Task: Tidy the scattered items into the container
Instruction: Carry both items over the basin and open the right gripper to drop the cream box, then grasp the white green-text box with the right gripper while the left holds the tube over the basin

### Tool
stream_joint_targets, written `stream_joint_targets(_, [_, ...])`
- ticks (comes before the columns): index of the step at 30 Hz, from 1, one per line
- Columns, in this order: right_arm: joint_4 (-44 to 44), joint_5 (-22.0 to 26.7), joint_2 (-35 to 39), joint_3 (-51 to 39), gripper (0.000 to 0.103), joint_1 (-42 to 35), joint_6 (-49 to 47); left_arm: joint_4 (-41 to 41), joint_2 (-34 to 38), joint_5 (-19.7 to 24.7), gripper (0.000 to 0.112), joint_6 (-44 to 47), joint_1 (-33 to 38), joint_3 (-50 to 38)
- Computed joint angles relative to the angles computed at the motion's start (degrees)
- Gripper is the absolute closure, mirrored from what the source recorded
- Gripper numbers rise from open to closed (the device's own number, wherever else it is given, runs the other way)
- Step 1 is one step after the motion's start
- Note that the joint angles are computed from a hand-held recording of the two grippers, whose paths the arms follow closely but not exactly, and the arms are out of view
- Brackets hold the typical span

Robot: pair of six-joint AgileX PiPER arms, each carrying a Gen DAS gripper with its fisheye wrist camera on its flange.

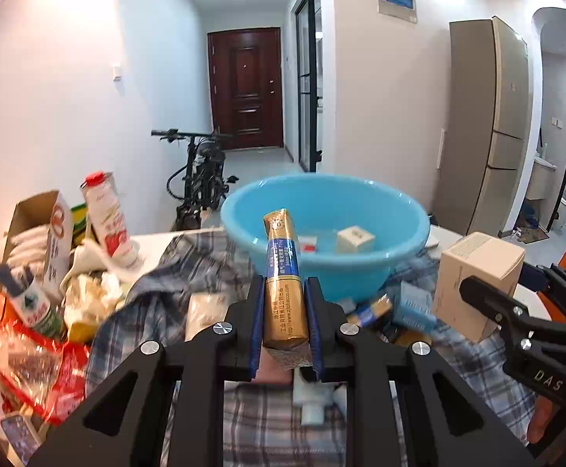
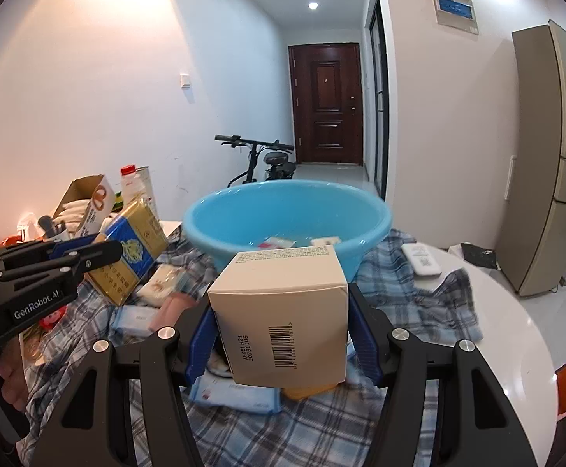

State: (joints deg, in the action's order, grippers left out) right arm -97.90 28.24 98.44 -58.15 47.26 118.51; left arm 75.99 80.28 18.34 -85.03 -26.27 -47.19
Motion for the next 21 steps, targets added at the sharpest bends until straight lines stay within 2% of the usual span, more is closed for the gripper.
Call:
stream_joint_targets(13, [3.6, -2.2, 2.0, -6.9, 0.040, -6.3, -9.8, -14.0, 13.3, -1.2, 0.094, 17.8, 0.4, -18.1])
stream_joint_targets(21, [8.7, -4.3, 5.9, -12.4, 0.042, -9.1, -16.9, -28.3, 21.1, -1.6, 0.094, 32.1, 2.4, -27.0])
